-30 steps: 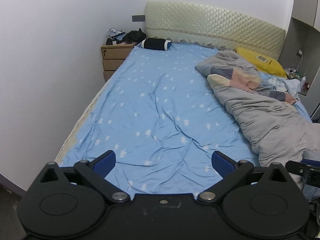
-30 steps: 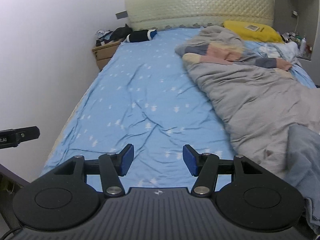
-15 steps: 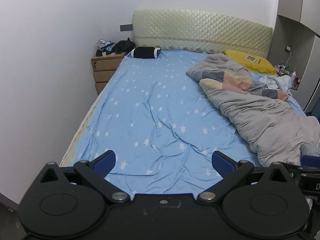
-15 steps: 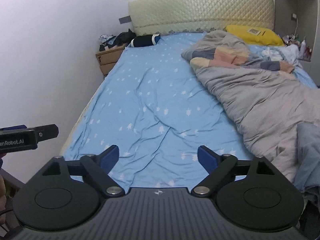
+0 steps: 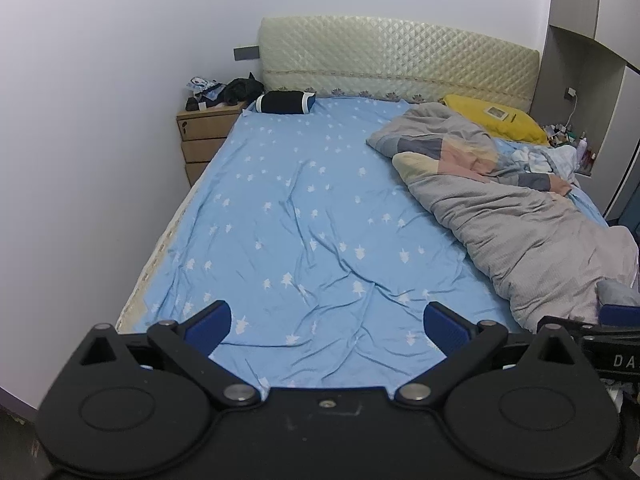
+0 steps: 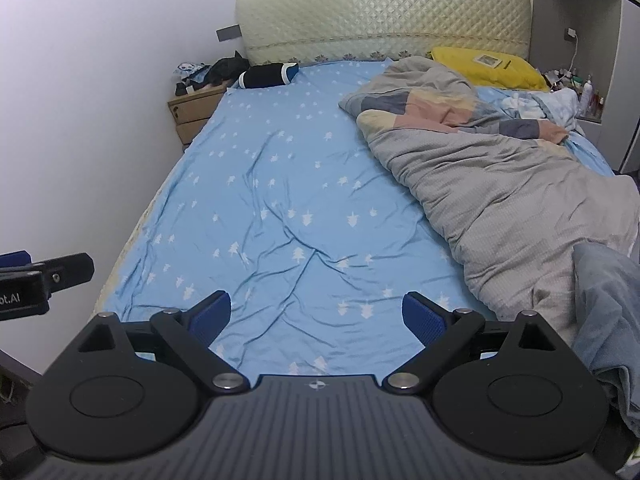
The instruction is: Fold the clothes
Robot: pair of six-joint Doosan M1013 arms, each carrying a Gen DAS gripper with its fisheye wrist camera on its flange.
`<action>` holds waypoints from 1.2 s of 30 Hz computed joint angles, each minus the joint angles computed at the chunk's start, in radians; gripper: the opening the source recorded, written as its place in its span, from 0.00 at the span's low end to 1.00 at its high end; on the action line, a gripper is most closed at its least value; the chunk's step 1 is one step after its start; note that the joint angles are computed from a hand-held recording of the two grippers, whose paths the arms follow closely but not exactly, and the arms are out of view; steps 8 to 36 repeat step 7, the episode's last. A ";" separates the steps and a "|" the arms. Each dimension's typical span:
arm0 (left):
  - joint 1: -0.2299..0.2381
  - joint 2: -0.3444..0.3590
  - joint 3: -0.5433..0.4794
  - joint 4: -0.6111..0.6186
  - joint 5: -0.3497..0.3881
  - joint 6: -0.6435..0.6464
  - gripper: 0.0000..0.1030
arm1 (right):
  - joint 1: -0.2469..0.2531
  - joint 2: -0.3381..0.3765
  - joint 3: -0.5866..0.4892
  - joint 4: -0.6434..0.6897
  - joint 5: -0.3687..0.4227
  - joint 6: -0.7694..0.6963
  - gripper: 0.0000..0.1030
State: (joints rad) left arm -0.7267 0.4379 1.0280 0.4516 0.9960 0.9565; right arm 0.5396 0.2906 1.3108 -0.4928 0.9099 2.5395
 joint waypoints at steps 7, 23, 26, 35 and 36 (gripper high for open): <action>-0.004 -0.004 0.006 0.014 0.010 -0.013 1.00 | 0.009 -0.003 0.006 -0.014 -0.006 -0.002 0.92; -0.004 -0.004 0.006 0.014 0.010 -0.013 1.00 | 0.009 -0.003 0.006 -0.014 -0.006 -0.002 0.92; -0.004 -0.004 0.006 0.014 0.010 -0.013 1.00 | 0.009 -0.003 0.006 -0.014 -0.006 -0.002 0.92; -0.004 -0.004 0.006 0.014 0.010 -0.013 1.00 | 0.009 -0.003 0.006 -0.014 -0.006 -0.002 0.92; -0.004 -0.004 0.006 0.014 0.010 -0.013 1.00 | 0.009 -0.003 0.006 -0.014 -0.006 -0.002 0.92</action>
